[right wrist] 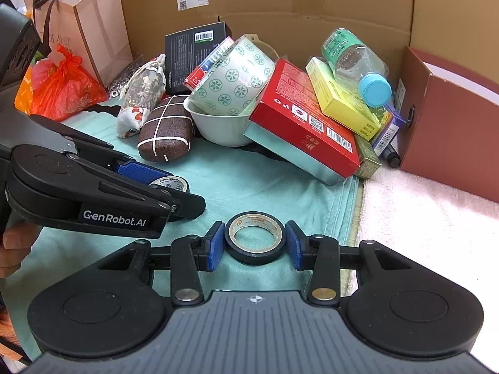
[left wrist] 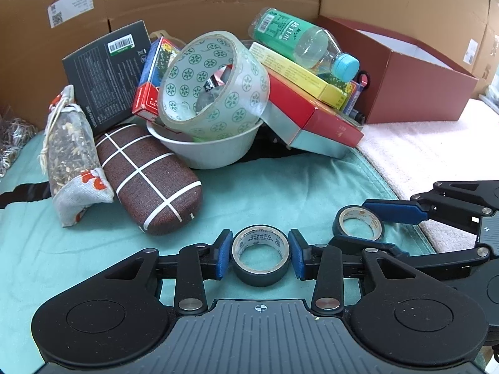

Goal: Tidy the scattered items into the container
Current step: 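Lift both black tape rolls and carry them over the brown-red box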

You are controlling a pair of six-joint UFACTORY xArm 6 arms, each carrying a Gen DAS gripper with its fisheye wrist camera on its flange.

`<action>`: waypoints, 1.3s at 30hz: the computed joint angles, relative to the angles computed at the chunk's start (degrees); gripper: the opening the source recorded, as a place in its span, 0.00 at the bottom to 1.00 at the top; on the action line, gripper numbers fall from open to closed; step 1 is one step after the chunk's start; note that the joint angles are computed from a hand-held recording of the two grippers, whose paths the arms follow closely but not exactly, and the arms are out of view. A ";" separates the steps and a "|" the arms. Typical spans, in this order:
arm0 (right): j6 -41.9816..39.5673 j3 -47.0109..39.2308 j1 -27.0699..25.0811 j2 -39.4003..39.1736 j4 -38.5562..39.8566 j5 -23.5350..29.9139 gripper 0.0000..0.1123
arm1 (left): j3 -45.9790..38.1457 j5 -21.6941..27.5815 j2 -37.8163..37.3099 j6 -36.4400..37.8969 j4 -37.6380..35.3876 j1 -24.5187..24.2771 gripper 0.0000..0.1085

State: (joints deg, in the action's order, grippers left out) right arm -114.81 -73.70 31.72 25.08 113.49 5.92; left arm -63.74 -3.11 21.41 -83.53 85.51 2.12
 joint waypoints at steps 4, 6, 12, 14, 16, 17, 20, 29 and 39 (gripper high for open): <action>0.11 1.45 -0.59 -1.31 0.66 1.01 0.42 | 2.11 0.40 -1.06 7.78 -8.42 -0.70 0.36; -1.28 2.25 -1.00 -2.18 2.08 1.40 0.42 | 2.99 0.18 -1.59 10.67 -11.73 -1.09 0.36; -7.20 4.96 -2.93 -5.57 7.89 2.79 0.42 | 2.52 1.92 -3.52 6.04 -6.72 -3.38 0.36; -10.11 5.86 -3.88 -6.88 10.65 3.36 0.42 | 1.91 2.69 -3.91 5.60 -6.21 -4.49 0.36; -12.59 6.72 -5.02 -8.21 12.97 4.03 0.42 | 1.31 3.17 -4.19 6.97 -7.72 -5.59 0.36; -13.49 7.09 -5.59 -8.86 13.82 4.30 0.42 | 0.98 3.37 -4.27 8.10 -9.05 -6.15 0.36; -16.66 8.01 -7.45 -10.78 16.67 5.14 0.42 | -0.86 4.08 -4.14 8.51 -10.08 -7.91 0.36; -28.13 5.95 -13.68 -14.31 24.47 4.96 0.42 | -11.56 7.17 0.08 16.86 -19.19 -13.89 0.36; -37.35 -7.85 -19.37 -8.76 30.40 0.03 0.42 | -34.29 13.80 13.79 51.21 -56.81 -19.78 0.36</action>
State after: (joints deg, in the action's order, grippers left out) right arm -152.16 -81.55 12.35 16.32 143.89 5.95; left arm -98.03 10.70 35.20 -32.33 28.70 -17.66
